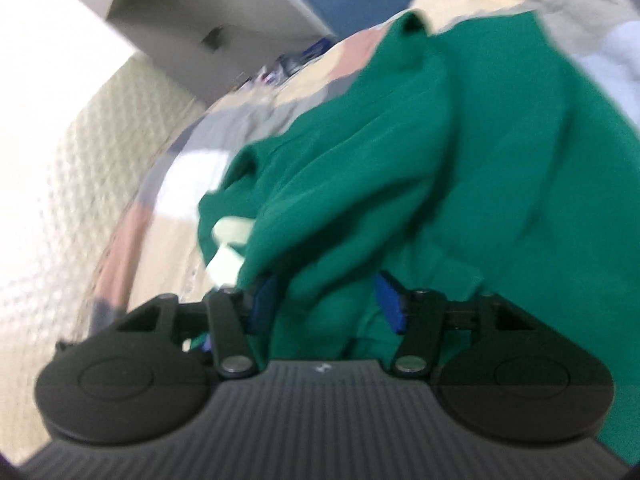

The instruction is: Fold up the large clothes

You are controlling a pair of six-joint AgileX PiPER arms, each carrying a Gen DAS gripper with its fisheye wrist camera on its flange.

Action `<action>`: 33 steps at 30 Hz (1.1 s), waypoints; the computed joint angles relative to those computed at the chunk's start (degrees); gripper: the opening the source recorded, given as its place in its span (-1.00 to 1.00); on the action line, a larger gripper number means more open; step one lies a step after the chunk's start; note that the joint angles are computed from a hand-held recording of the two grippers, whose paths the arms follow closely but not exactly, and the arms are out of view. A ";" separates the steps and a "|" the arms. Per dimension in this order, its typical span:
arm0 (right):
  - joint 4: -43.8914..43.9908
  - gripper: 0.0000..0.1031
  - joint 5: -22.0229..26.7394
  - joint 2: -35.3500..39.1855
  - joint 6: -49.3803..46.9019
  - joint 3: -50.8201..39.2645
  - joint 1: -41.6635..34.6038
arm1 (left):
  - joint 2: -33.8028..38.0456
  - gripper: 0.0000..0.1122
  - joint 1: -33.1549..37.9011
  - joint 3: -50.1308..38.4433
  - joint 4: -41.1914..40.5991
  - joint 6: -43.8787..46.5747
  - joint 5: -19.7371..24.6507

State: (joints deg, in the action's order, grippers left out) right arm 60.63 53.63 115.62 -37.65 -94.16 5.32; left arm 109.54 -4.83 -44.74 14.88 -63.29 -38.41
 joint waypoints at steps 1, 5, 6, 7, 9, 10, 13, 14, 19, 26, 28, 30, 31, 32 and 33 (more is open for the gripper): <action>-0.65 0.13 -1.00 0.28 -0.43 -0.48 0.99 | 0.56 0.06 -0.01 -0.68 -0.21 0.05 0.26; -3.39 -0.25 -2.70 2.33 -0.10 -4.05 3.90 | 2.21 0.07 0.29 -1.32 -1.22 -0.16 -2.06; -5.04 -0.36 -3.28 2.78 0.34 -5.31 4.53 | 2.62 0.07 0.46 -1.76 -0.88 -0.86 -2.37; -5.21 -0.58 -3.92 2.94 -0.27 -5.88 4.72 | 3.04 0.08 0.72 -2.07 -0.23 -1.72 -2.87; -2.54 -0.68 -5.28 2.19 -2.75 -5.28 3.76 | 3.84 0.09 1.51 -2.41 1.36 -3.68 -4.18; -1.35 -0.69 -6.45 1.62 -3.50 -4.66 3.15 | 4.02 0.10 1.71 -2.52 1.79 -4.44 -4.50; -0.76 -0.70 -9.82 0.20 -1.04 -3.90 0.67 | 4.57 0.10 1.59 -3.32 2.60 -5.45 -4.49; -3.52 -0.70 -11.24 -0.08 2.30 -4.03 0.16 | 4.79 0.10 1.52 -3.61 3.13 -5.82 -4.61; -20.21 -0.70 -10.71 2.74 24.67 -7.87 -1.74 | 5.54 0.11 0.01 -5.14 6.20 -6.71 -4.47; -14.71 -0.70 -8.01 2.18 22.26 -6.40 -3.06 | 8.40 0.10 -2.12 -9.26 7.33 -8.02 -3.89; -11.69 -0.70 -7.62 1.16 19.15 -4.73 -3.60 | 9.89 0.10 -1.92 -11.38 8.55 -10.27 -2.91; -9.17 -0.70 -6.43 0.38 16.89 -3.68 -4.14 | 10.99 0.10 -1.35 -12.43 8.69 -11.72 -3.59; -8.61 -0.70 -5.99 -0.03 16.04 -3.17 -4.36 | 11.60 0.08 -0.96 -12.95 9.20 -12.97 -4.33; -8.36 -0.70 -5.87 -0.12 15.56 -2.95 -4.30 | 12.00 0.08 -0.84 -13.65 9.44 -14.01 -4.10; -8.10 -0.70 -5.77 -0.17 15.08 -2.78 -4.27 | 12.48 0.08 -0.64 -14.61 10.16 -15.32 -3.33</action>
